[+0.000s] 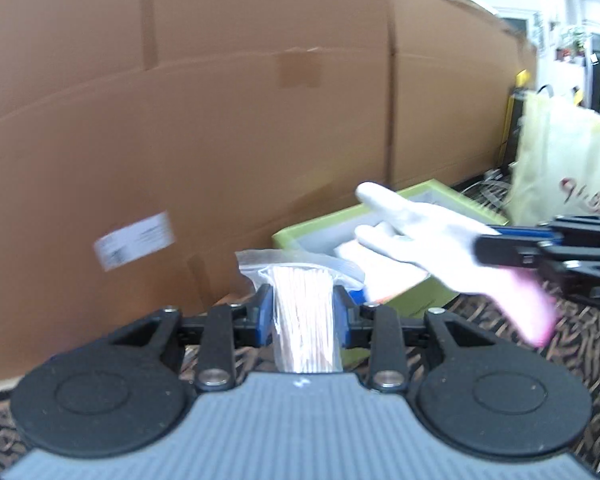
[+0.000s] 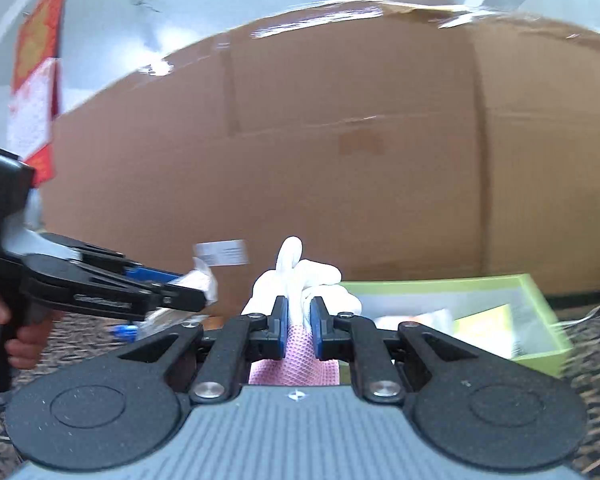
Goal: Organize objects
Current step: 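Carry the swab bag and glove into the green box and release both, then grasp the green box with the left gripper while the right grasps the silver-blue box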
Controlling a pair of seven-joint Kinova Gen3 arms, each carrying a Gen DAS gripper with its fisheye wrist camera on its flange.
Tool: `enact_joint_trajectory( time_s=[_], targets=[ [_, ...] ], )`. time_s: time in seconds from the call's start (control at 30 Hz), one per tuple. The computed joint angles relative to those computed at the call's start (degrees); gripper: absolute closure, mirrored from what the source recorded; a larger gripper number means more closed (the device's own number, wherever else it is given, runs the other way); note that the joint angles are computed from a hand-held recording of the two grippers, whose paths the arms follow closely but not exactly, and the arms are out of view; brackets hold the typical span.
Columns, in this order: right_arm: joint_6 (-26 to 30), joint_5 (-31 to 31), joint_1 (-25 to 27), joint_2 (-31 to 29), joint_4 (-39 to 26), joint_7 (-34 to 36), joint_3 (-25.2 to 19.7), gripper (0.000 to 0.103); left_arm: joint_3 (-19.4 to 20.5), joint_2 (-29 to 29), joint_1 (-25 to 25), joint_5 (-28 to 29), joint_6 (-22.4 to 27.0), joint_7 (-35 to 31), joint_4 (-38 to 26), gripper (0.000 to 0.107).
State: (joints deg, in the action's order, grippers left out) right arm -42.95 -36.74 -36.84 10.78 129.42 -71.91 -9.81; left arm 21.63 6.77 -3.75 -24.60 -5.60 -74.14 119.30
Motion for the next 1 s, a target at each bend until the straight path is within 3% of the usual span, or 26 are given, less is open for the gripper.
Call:
enact_joint_trajectory(
  time_s=[0.1, 0.2, 0.27, 0.43, 0.57, 0.63, 0.7, 0.73, 0.77, 0.8, 0.87, 0.93, 1.0],
  targets=[
    [0.58, -5.69, 0.03, 0.45, -1.73, 6.48, 2.15, 0.088, 1.95, 3.59, 1.61, 1.55, 0.83, 0.50, -4.45, 0.077],
    [1.12, -9.02, 1.18, 2.05, -3.90, 11.05, 3.73, 0.088, -1.92, 7.55, 7.87, 7.27, 1.66, -2.48, -9.33, 0.077],
    [1.08, -10.21, 2.03, 3.62, -5.52, 13.25, 4.71, 0.088, -2.09, 10.94, 9.34, 8.92, 3.08, -2.60, -13.22, 0.077],
    [0.70, -7.02, 5.19, 8.15, -9.12, 10.29, 6.17, 0.088, -13.00, 17.41, 20.88, 14.81, 5.63, -4.63, -21.77, 0.076],
    [7.16, -6.35, 7.19, 11.99, -13.96, 10.71, 7.24, 0.087, -15.90, 21.97, 24.07, 17.72, 7.30, -7.07, -26.50, 0.070],
    [11.23, -10.57, 4.84, 14.16, -16.75, 14.38, 10.95, 0.077, -18.82, 23.64, 26.39, 19.24, 7.63, -8.82, -27.62, 0.035],
    [11.93, -12.44, 3.87, 15.25, -17.29, 14.69, 12.38, 0.073, -23.30, 24.24, 29.57, 20.41, 5.84, -8.12, -26.62, 0.022],
    [11.11, -11.98, 4.57, 15.23, -16.77, 13.45, 11.50, 0.062, -24.07, 24.34, 30.04, 21.28, 4.79, -8.54, -25.88, 0.021],
    [10.01, -11.30, 4.98, 15.25, -16.18, 12.09, 10.91, 0.044, -23.78, 24.35, 29.62, 21.68, 4.68, -9.03, -25.52, 0.021],
    [9.45, -11.54, 4.46, 15.41, -16.33, 11.67, 11.39, 0.037, -23.78, 24.32, 29.47, 22.20, 5.06, -9.45, -25.47, 0.021],
    [8.16, -13.46, 3.30, 14.58, -15.70, 12.43, 11.95, 0.033, -23.77, 23.98, 29.42, 23.13, 5.10, -9.99, -25.05, 0.020],
    [6.72, -12.97, 3.32, 12.68, -14.20, 11.61, 11.12, 0.032, -23.58, 22.29, 29.08, 24.08, 3.13, -10.33, -22.47, 0.010],
    [3.34, -10.60, 3.41, 11.12, -11.56, 8.61, 9.34, 0.024, -25.85, 19.99, 30.62, 26.24, -0.65, -10.33, -18.55, 0.004]
  ],
)
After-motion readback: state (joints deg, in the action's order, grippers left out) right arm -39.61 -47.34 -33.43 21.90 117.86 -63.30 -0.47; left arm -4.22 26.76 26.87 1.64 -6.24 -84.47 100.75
